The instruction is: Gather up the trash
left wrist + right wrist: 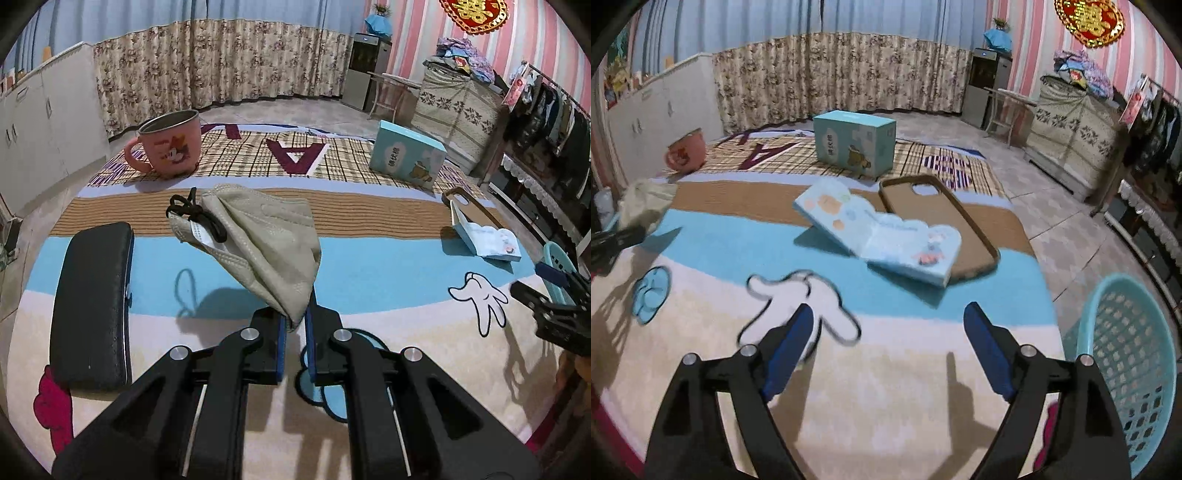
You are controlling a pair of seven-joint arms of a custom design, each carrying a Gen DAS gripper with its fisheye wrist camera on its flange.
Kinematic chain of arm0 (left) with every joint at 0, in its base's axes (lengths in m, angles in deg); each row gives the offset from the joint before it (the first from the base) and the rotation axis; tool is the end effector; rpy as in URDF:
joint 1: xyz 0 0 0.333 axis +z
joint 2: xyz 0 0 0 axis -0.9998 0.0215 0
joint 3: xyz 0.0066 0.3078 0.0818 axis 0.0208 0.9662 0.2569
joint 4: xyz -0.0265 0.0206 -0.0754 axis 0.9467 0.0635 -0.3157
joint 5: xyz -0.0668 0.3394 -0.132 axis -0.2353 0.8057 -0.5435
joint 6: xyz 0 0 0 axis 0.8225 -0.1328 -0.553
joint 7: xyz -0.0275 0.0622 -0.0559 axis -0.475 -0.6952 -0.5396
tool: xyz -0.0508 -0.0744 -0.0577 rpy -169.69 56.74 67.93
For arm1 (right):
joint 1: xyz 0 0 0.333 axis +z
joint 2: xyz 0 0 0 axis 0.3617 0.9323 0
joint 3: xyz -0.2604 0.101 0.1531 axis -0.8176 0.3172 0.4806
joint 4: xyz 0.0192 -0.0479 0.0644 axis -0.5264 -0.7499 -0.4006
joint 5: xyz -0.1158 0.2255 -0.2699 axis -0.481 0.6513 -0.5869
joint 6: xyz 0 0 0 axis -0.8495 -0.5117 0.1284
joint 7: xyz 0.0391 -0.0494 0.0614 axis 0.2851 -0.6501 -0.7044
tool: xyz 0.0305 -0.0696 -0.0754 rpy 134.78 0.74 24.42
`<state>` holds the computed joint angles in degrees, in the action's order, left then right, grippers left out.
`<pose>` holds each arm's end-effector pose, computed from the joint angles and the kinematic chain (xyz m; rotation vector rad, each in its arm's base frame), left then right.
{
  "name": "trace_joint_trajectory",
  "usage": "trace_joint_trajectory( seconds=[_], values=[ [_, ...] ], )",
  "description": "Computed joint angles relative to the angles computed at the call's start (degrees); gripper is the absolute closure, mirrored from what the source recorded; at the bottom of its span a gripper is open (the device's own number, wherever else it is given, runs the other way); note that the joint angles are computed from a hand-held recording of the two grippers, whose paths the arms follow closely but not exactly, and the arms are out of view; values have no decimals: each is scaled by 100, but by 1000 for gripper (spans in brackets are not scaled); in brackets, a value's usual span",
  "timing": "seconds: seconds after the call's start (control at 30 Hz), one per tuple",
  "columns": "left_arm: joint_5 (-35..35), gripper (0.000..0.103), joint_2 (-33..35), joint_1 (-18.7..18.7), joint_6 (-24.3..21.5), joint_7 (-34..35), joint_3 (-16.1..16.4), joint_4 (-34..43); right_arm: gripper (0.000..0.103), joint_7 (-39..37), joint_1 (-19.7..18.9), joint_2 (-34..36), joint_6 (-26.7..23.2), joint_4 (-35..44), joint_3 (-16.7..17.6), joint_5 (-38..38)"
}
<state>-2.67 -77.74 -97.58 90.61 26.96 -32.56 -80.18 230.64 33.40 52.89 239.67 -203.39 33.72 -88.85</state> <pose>0.4898 -0.2244 0.4763 -1.6861 1.9812 -0.8940 0.4691 0.1948 0.4779 -1.7988 1.7816 -0.8197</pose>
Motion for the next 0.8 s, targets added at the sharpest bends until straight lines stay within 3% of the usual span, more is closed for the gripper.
trace_joint_trajectory(
  seconds=[0.1, 0.37, 0.4, 0.43, 0.47, 0.63, 0.8],
  values=[
    [-24, 96, 51, -2, 48, 10, 15, 36, 16, -194, 70, 471, -273, 578, 54, -87],
    [-171, 96, 223, -102, 45, 183, 132, 187, 18, -735, 492, 1395, -759, 1622, -231, 135],
    [-143, 96, 237, -110, 46, 164, 144, 204, 28, -840, 533, 1456, -784, 1687, -251, 174],
    [-134, 96, 255, -118, 51, 154, 156, 225, 51, -981, 563, 1494, -815, 1729, -267, 254],
    [-146, 96, 281, -129, 51, 155, 167, 261, 61, -1128, 579, 1527, -805, 1765, -278, 385],
    [-139, 96, 353, -221, -30, 204, 214, 498, 87, -817, 599, 1082, -302, 1374, -381, 173],
    [95, 96, 306, -355, -129, 16, 162, 700, 94, -488, 324, 258, 239, 761, -319, 84]
  ],
)
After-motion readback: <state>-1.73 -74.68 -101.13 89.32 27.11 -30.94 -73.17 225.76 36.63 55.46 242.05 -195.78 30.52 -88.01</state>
